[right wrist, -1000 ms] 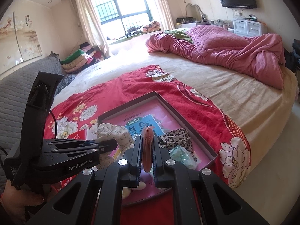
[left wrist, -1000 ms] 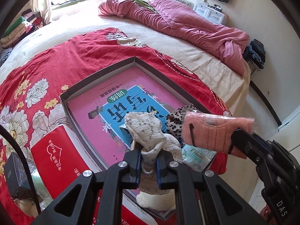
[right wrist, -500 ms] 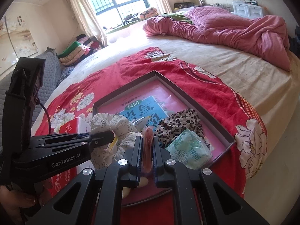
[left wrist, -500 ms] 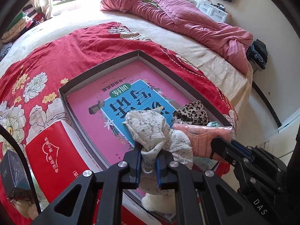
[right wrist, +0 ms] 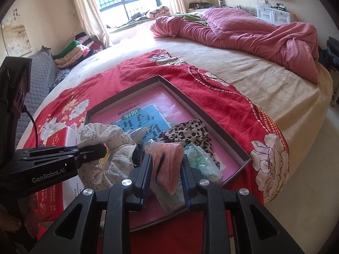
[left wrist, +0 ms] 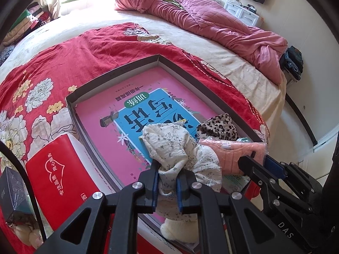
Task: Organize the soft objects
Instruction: 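Lower both items into the tray and open both tools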
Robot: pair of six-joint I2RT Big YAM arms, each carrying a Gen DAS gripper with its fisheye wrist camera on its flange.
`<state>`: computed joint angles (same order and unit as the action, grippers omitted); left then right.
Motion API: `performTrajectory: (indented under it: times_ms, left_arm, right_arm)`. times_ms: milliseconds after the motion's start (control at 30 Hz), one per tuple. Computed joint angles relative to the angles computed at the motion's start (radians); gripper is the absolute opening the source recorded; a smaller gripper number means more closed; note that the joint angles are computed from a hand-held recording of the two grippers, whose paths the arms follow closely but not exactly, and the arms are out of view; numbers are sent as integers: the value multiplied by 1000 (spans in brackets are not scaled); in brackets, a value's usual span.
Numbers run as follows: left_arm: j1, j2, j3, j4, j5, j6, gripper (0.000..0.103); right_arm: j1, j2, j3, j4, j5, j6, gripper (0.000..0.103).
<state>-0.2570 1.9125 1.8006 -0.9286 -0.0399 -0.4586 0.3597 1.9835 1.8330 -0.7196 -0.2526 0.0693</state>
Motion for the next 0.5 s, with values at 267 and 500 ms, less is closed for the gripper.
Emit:
performTrajectory:
  times_ms: [267,500]
  left_arm:
    - [2,-2,-3,1,7,-15,13]
    - [4,1,0,-12,11,-28,15]
  right_arm:
    - [-1,-15,-12,14,56,-14,35]
    - [-10,-27,-20,18,61,10,46]
